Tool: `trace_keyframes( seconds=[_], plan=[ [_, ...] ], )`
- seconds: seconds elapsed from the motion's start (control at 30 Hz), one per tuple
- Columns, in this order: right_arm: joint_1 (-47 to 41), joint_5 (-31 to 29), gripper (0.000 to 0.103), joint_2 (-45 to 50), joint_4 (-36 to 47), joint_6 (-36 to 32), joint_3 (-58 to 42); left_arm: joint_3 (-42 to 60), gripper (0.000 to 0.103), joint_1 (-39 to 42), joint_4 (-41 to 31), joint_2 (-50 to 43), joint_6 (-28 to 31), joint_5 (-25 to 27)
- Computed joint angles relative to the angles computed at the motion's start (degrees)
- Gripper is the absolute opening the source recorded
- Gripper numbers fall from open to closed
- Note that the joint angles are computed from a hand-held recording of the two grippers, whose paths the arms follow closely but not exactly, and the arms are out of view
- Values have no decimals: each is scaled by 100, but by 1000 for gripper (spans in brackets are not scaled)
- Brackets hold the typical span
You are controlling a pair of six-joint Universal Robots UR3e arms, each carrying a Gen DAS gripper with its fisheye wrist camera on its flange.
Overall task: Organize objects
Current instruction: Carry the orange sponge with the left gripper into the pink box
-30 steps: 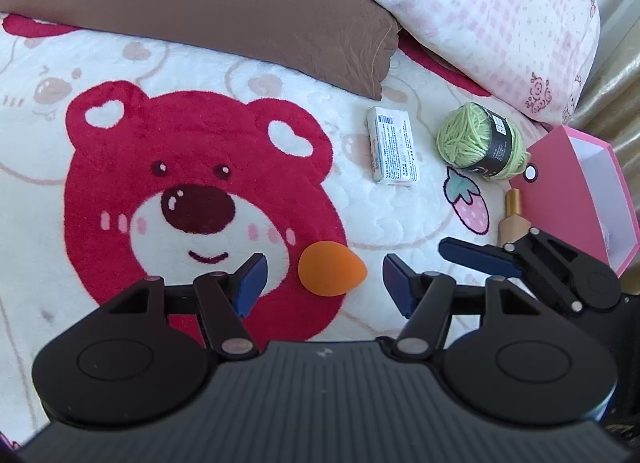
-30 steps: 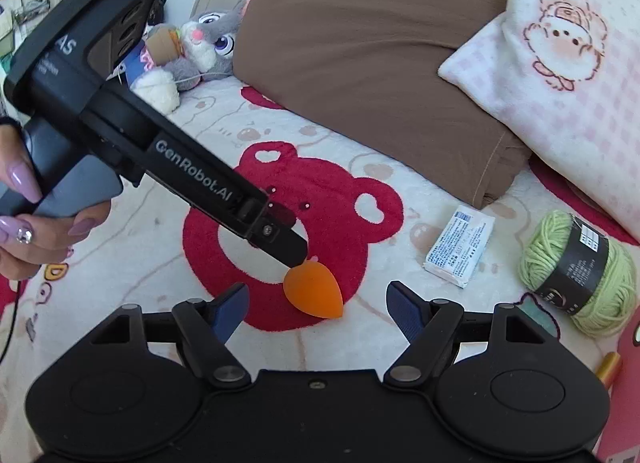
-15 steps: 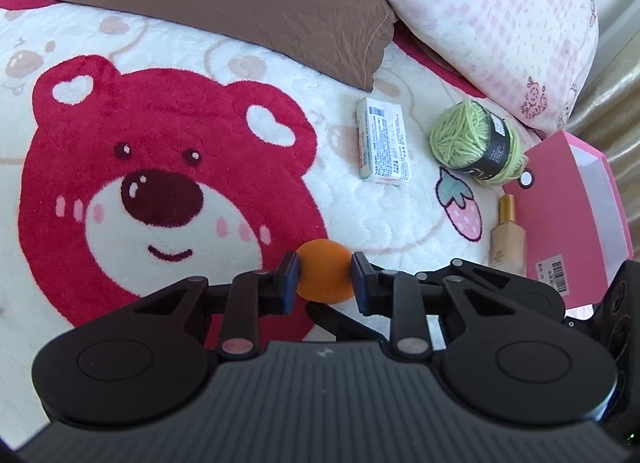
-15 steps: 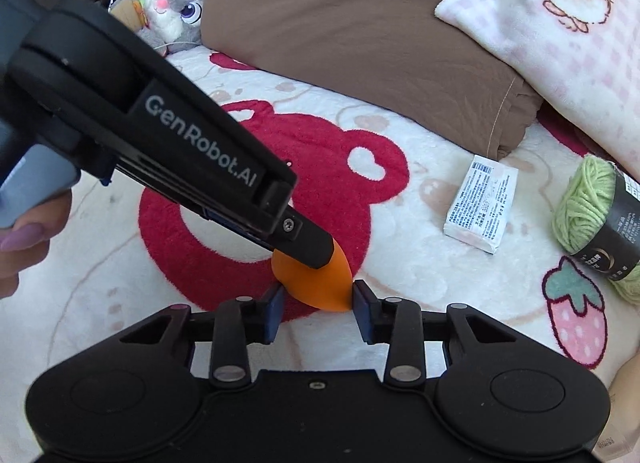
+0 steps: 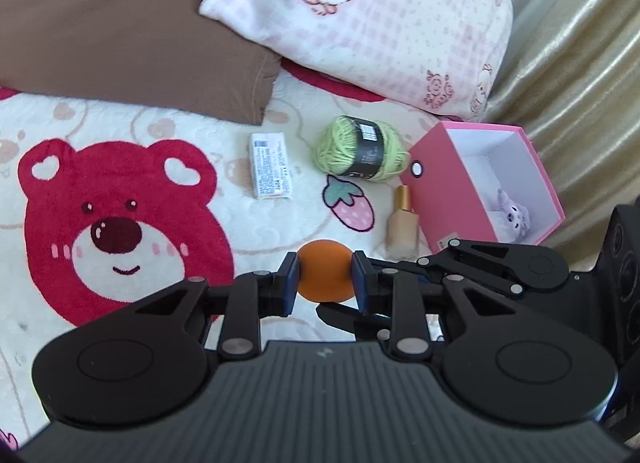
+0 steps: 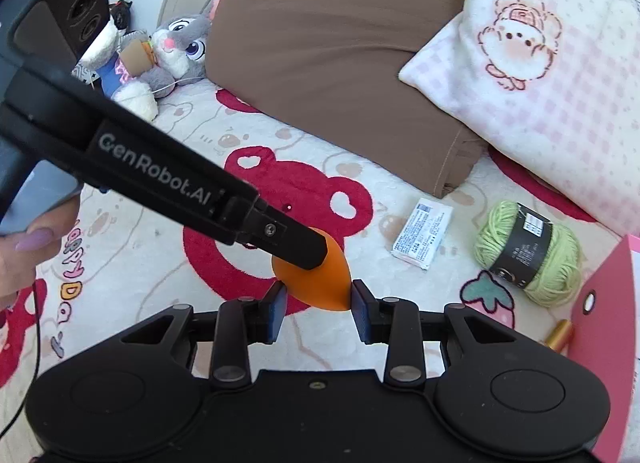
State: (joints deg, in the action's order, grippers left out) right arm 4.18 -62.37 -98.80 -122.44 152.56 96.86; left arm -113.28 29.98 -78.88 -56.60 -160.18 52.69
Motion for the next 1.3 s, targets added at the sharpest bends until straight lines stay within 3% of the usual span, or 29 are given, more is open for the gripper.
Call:
trace_keyframes(
  seconds=[0.23,0.5,0.63,0.83,1.03,1.3],
  plan=[
    [-905,479,39,-744,2008,-866,-702,1206,26,-797,-712,-263,-415,210],
    [-2003,618,39,-1167,3892,-1835,-1546,1808,26,-2387,215,-926,-1609,805],
    [-2879,853,39,-1265,5021,-2607,-2087,2374,26,-3261,606,-1567,-2327,1216],
    [-4115,1174,39,-1311,6258,-3820,-2867,3571,26,-4283,882,-2634,-2905,1717],
    [-4979,1448,39,-1190,6434,-4513,-3157,4659,26,-4943,1331,-3771,-3262,2050],
    [-5385,1490,39,-729,5546,-4260,-2795,6636,27,-5458,1179,-5604,-3729,2310]
  ],
)
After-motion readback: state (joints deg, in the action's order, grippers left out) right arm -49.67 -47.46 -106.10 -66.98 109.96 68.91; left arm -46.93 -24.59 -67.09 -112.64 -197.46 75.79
